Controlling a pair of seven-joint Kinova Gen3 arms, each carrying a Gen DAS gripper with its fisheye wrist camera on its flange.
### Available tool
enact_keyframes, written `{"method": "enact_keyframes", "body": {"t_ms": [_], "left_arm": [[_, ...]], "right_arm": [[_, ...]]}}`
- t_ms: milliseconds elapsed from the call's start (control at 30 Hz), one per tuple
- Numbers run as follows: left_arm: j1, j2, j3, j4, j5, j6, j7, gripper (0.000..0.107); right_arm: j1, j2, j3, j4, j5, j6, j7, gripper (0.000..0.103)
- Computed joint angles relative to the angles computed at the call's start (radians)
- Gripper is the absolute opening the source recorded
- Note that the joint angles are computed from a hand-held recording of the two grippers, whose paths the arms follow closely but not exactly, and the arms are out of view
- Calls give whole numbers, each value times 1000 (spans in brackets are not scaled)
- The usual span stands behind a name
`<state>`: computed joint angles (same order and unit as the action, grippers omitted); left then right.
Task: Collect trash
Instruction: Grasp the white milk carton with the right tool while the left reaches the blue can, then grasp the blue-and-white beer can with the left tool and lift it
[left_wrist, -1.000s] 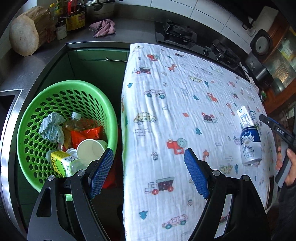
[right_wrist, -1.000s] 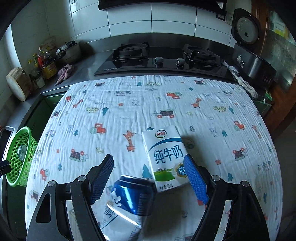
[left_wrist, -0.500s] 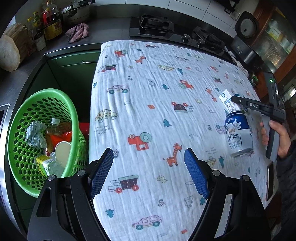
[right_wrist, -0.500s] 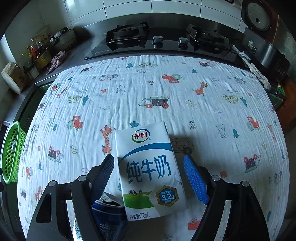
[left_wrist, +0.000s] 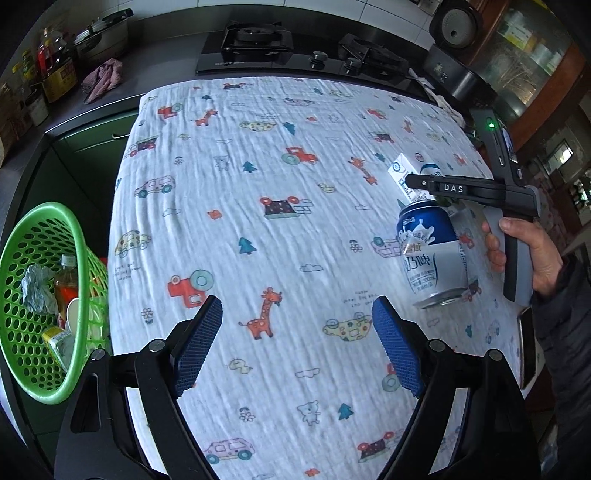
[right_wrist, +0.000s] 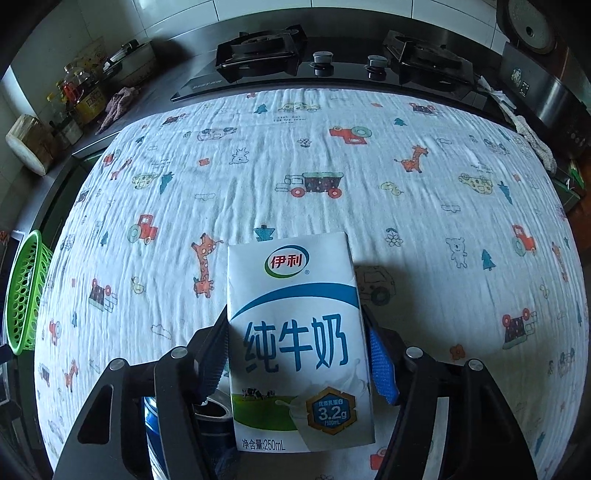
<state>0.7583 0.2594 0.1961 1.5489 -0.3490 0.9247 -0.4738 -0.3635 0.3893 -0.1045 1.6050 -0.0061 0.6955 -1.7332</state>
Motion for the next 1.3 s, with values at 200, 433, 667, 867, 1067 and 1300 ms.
{"method": "enact_keyframes", "body": {"t_ms": [200, 433, 667, 867, 1067, 1300], "left_arm": [[19, 77, 7, -95, 22, -3, -65, 87], [29, 183, 0, -225, 114, -28, -182, 90], [57, 309, -29, -402, 181, 23, -270, 94], [62, 377, -49, -490, 231, 56, -305, 94], [77, 436, -70, -574, 244, 112, -320, 94], [79, 466, -87, -605, 252, 145, -313, 92]], "right_arm": [[29, -64, 4, 69, -19, -40, -8, 63], [70, -170, 3, 155, -46, -60, 2, 63], [92, -273, 4, 236, -51, -68, 6, 63], [115, -332, 11, 276, -61, -65, 22, 63], [136, -372, 18, 309, -72, -63, 35, 63], [140, -408, 13, 330, -56, -56, 24, 63]]}}
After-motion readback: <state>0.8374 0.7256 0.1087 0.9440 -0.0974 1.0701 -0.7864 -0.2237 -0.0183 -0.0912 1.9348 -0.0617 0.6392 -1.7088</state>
